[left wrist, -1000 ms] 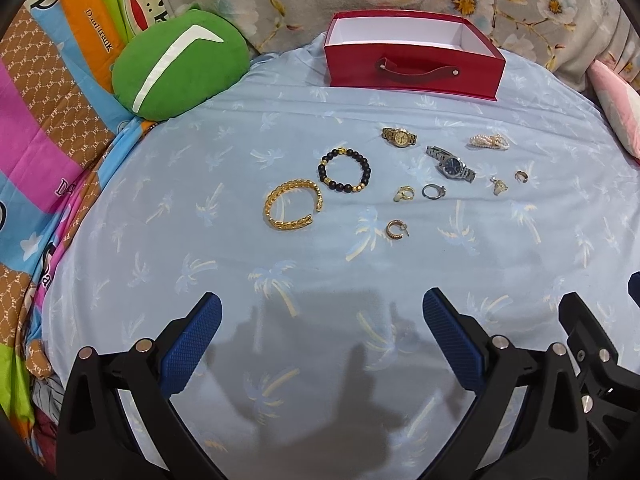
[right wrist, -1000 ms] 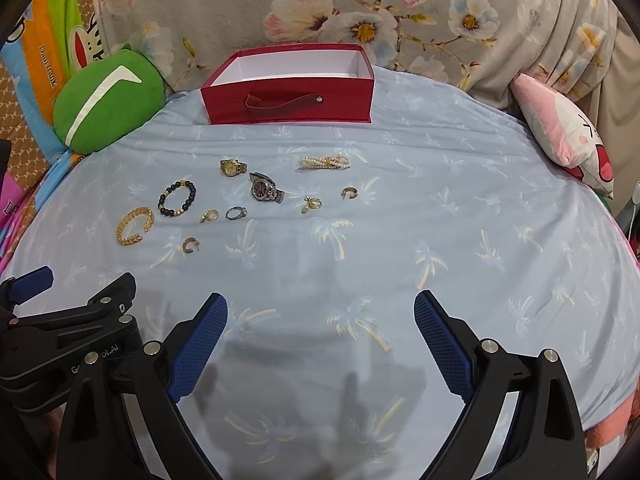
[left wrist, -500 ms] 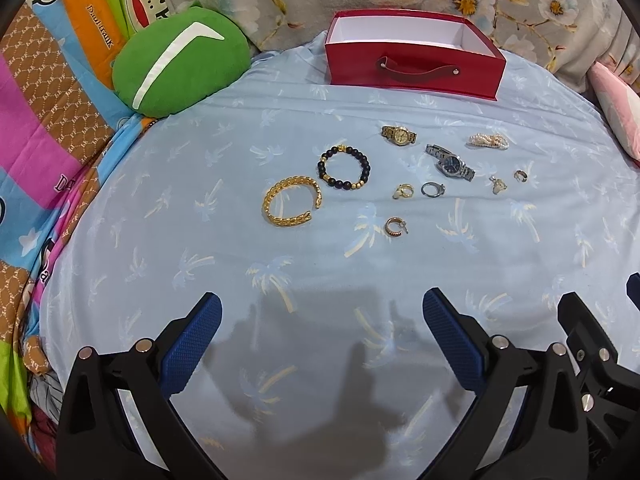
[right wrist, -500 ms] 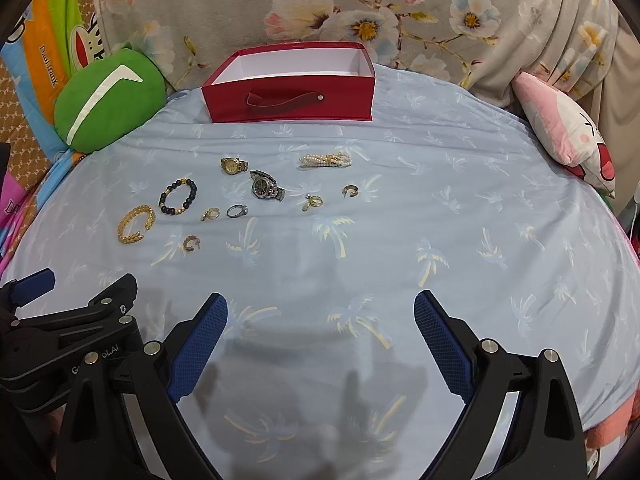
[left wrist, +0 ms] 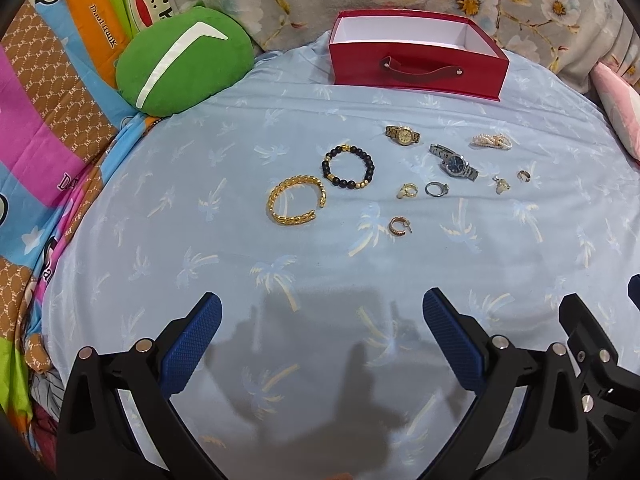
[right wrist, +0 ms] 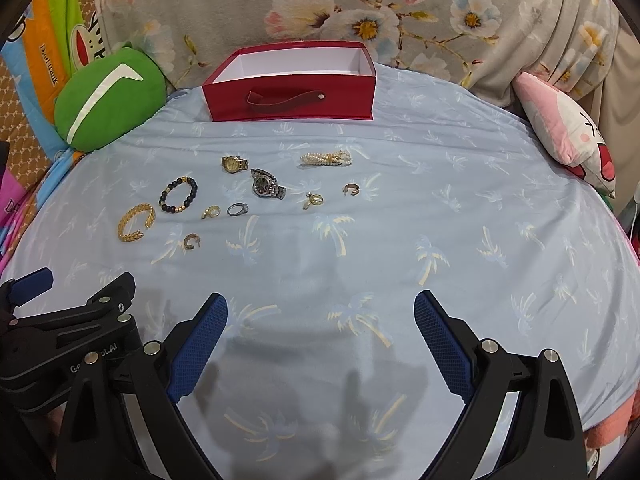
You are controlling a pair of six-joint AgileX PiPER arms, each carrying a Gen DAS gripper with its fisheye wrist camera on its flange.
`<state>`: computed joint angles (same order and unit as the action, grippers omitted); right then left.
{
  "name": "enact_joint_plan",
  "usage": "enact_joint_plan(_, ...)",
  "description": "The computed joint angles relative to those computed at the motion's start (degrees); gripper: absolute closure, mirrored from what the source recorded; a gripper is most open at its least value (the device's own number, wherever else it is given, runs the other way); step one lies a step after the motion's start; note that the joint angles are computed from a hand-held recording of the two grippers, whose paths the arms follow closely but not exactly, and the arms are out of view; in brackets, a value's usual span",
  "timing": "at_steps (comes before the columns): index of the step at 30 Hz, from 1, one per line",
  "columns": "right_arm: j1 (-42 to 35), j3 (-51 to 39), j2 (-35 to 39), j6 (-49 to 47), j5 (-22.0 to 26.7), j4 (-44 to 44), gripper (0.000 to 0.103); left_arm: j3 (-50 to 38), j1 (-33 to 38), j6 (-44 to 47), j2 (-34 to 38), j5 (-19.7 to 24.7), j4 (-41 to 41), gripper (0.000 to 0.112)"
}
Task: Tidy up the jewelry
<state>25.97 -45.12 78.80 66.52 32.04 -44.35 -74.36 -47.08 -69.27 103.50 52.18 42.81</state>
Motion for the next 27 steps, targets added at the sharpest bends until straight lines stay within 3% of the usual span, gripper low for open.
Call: enact_joint_plan(27,1.14,-0.29,0.3,0.38,0.73,0.19,0.01,1.0,0.51,-0.32,-0.28,-0.04,-0.26,0.014)
